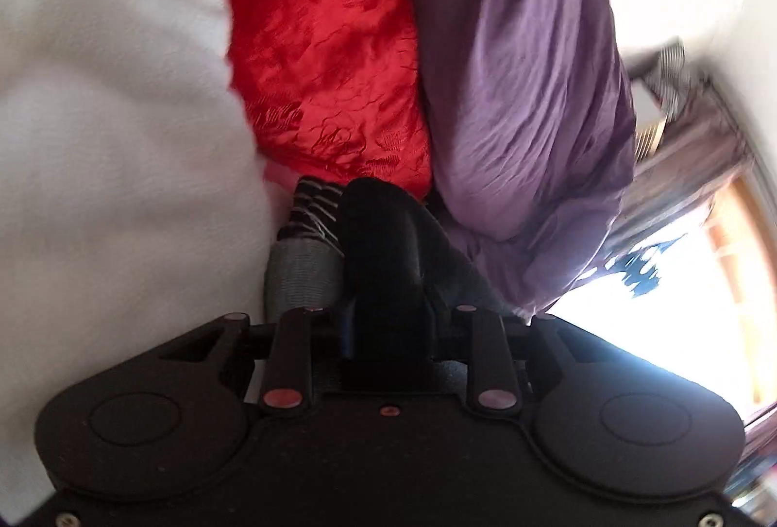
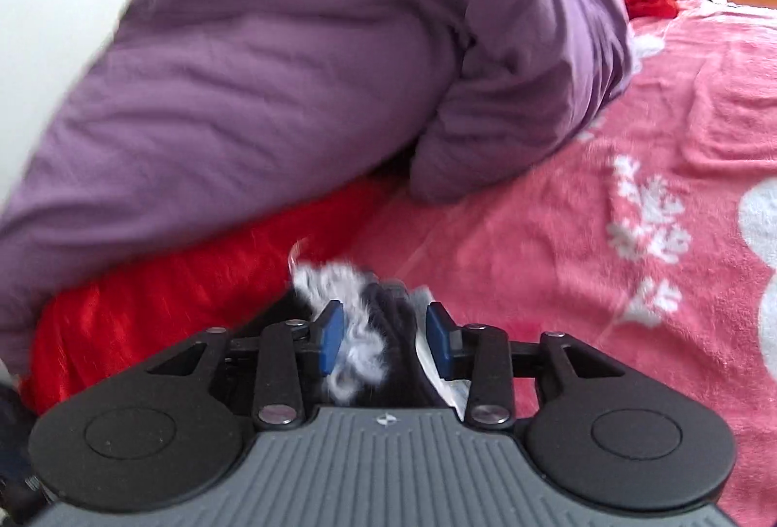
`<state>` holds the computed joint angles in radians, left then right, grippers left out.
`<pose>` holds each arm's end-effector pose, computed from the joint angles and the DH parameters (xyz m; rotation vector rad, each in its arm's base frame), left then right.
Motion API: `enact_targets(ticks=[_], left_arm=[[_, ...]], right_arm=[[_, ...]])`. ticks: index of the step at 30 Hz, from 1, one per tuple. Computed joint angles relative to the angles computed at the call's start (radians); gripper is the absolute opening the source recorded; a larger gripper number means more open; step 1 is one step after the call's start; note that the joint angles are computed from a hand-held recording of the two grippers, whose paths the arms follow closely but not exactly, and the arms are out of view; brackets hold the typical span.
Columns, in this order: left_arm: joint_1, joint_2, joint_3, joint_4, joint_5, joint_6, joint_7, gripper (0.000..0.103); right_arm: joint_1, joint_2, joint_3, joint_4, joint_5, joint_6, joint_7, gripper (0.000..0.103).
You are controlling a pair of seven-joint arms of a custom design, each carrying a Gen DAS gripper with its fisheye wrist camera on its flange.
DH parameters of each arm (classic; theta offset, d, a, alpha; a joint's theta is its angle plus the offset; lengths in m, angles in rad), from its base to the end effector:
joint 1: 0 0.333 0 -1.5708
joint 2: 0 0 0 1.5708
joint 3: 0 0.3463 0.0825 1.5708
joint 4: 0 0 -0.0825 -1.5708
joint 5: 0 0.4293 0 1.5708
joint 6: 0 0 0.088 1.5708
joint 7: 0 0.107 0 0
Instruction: Fold clothes
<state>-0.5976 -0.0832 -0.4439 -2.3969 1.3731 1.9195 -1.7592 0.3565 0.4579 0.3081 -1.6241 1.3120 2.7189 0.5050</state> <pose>0.3139 -0.4003 0.3629 -2.2184 0.1202 -1.4100 0.6412 0.4133 0.4206 -1.8011 0.9969 0.1490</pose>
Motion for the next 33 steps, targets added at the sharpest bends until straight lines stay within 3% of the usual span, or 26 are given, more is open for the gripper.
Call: enact_targets(ticks=[1, 3, 6, 9, 12, 15, 18, 19, 21, 22, 23, 24, 25, 26, 29, 33], left_arm=[[-0.004, 0.003, -0.005, 0.009, -0.016, -0.020, 0.015, 0.027], [-0.024, 0.024, -0.025, 0.052, -0.076, -0.138, 0.091, 0.029], [-0.054, 0.052, -0.039, 0.089, -0.034, -0.275, 0.166, 0.029], [-0.050, 0.051, -0.011, 0.064, 0.103, -0.184, 0.147, 0.029], [-0.024, 0.083, 0.023, 0.090, 0.069, -0.047, 0.213, 0.031], [-0.010, 0.096, 0.040, 0.087, 0.069, -0.005, 0.173, 0.030], [0.000, 0.099, 0.048, 0.051, 0.117, 0.022, -0.001, 0.005], [0.001, 0.103, 0.049, 0.036, 0.139, 0.026, -0.073, 0.005], [-0.001, 0.086, 0.045, 0.023, 0.166, 0.010, -0.074, 0.005], [-0.002, 0.076, 0.043, 0.017, 0.179, 0.001, -0.061, 0.013], [-0.004, 0.073, 0.038, 0.016, 0.198, -0.014, -0.062, 0.028], [-0.006, 0.075, 0.034, 0.017, 0.220, -0.032, -0.068, 0.061], [-0.008, 0.077, 0.030, 0.018, 0.242, -0.050, -0.074, 0.070], [-0.011, 0.079, 0.027, 0.019, 0.265, -0.068, -0.080, 0.070], [-0.011, 0.068, 0.029, 0.037, 0.295, -0.050, 0.002, 0.071], [-0.030, 0.053, 0.007, 0.073, 0.313, -0.050, 0.095, 0.071]], right_arm=[[-0.019, -0.013, 0.019, -0.012, 0.066, 0.013, -0.053, 0.039], [-0.037, -0.045, 0.037, -0.035, 0.200, 0.046, -0.187, 0.040], [-0.039, -0.097, 0.026, -0.082, 0.303, -0.010, -0.364, 0.040], [-0.014, -0.123, -0.003, -0.126, 0.271, -0.095, -0.395, 0.039], [0.039, -0.103, -0.027, -0.132, 0.210, -0.027, -0.334, 0.039], [0.051, -0.058, -0.034, -0.113, 0.169, -0.019, -0.253, 0.039], [0.070, -0.023, -0.030, -0.092, 0.095, 0.029, -0.215, 0.037], [0.073, -0.018, -0.026, -0.088, 0.078, 0.045, -0.204, 0.037], [0.067, -0.017, -0.021, -0.079, 0.044, 0.047, -0.156, 0.037], [0.053, -0.033, -0.010, -0.088, 0.062, 0.047, -0.170, 0.037], [0.040, -0.055, -0.002, -0.104, 0.082, 0.043, -0.185, 0.040], [0.030, -0.089, 0.000, -0.134, 0.098, 0.035, -0.189, 0.048], [0.033, -0.121, -0.010, -0.165, 0.087, 0.040, -0.165, 0.056], [0.043, -0.158, -0.025, -0.202, 0.056, 0.060, -0.129, 0.065], [0.057, -0.292, -0.062, -0.337, -0.011, 0.095, -0.075, 0.065], [0.079, -0.519, -0.122, -0.558, -0.193, 0.174, 0.094, 0.065]])
